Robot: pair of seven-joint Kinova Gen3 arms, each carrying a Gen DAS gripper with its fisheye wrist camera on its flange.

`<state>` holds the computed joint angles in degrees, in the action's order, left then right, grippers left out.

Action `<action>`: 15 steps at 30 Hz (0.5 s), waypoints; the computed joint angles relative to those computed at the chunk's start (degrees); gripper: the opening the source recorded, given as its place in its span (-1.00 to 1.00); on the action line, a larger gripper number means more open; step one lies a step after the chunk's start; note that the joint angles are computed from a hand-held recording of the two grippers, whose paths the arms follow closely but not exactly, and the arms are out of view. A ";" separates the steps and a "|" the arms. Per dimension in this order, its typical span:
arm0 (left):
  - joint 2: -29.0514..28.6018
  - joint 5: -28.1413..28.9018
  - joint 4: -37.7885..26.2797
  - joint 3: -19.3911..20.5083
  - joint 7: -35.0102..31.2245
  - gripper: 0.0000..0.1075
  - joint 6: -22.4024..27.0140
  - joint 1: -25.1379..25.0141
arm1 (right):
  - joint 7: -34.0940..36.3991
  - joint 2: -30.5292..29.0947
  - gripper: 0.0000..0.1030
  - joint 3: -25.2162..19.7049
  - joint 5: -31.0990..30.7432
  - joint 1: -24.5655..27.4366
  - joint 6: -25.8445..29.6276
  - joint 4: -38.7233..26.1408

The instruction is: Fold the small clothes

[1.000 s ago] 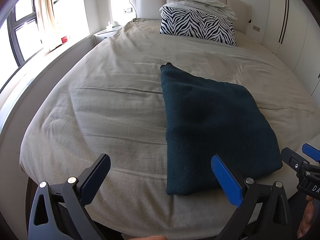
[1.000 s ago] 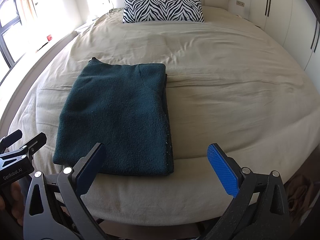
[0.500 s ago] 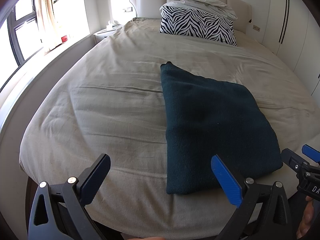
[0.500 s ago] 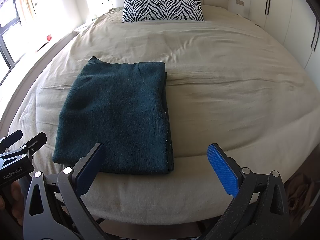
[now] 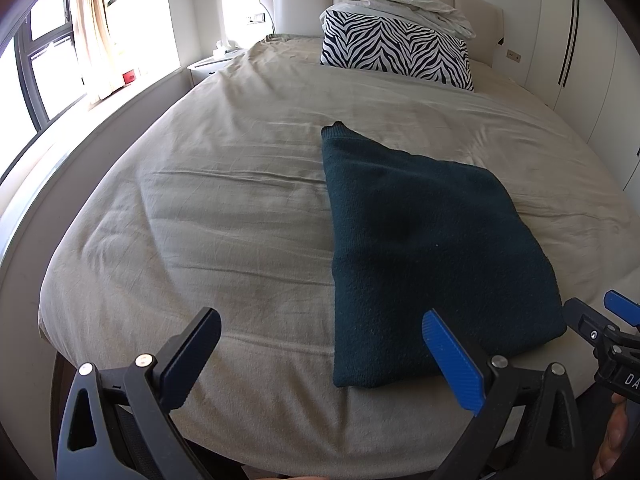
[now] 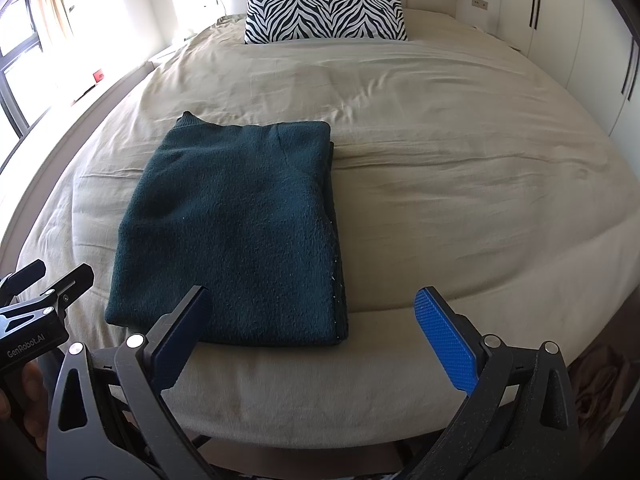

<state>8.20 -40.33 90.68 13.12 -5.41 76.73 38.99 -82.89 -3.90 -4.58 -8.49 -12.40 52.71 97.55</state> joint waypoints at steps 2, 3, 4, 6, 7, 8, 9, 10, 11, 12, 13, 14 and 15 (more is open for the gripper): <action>0.04 0.03 -0.06 0.01 0.00 0.92 0.10 0.02 | 0.00 0.00 1.00 0.01 0.00 -0.01 0.00 0.00; 0.00 0.09 0.09 -0.02 0.01 0.92 -0.05 -0.03 | -0.01 0.01 1.00 0.02 0.02 -0.01 0.02 -0.02; -0.01 0.09 0.13 -0.01 0.06 0.92 -0.07 -0.02 | -0.12 -0.11 1.00 -0.04 0.06 -0.04 0.01 0.11; 0.00 0.11 0.17 -0.03 0.04 0.92 -0.13 -0.08 | 0.14 0.06 1.00 0.08 -0.07 0.01 0.09 -0.08; -0.04 0.16 0.28 -0.05 0.08 0.92 -0.21 -0.11 | 0.03 -0.06 1.00 0.02 -0.02 -0.02 0.13 0.02; -0.06 0.22 0.37 -0.03 0.18 0.92 -0.24 -0.11 | 0.42 -0.05 1.00 0.20 -0.27 0.07 0.07 0.14; -0.10 0.33 0.42 -0.06 0.08 0.92 -0.33 -0.22 | 0.43 -0.03 1.00 0.20 -0.26 0.09 0.07 0.13; -0.11 0.39 0.38 -0.10 -0.04 0.92 -0.39 -0.34 | 0.39 -0.03 1.00 0.18 -0.24 0.10 0.10 0.12; -0.12 0.40 0.42 -0.09 -0.05 0.92 -0.42 -0.36 | 0.41 -0.08 1.00 0.18 -0.29 0.11 0.06 0.18; -0.13 0.41 0.41 -0.09 -0.11 0.92 -0.43 -0.40 | 0.46 -0.02 1.00 0.20 -0.31 0.13 0.05 0.12; -0.13 0.39 0.50 -0.04 0.03 0.92 -0.42 -0.34 | 0.43 -0.11 1.00 0.17 -0.31 0.13 0.02 0.22; -0.14 0.39 0.55 -0.02 0.06 0.92 -0.43 -0.33 | 0.58 -0.02 1.00 0.22 -0.36 0.16 0.05 0.14; -0.17 0.45 0.45 -0.07 -0.14 0.92 -0.53 -0.46 | 0.58 0.03 1.00 0.23 -0.35 0.18 0.12 0.06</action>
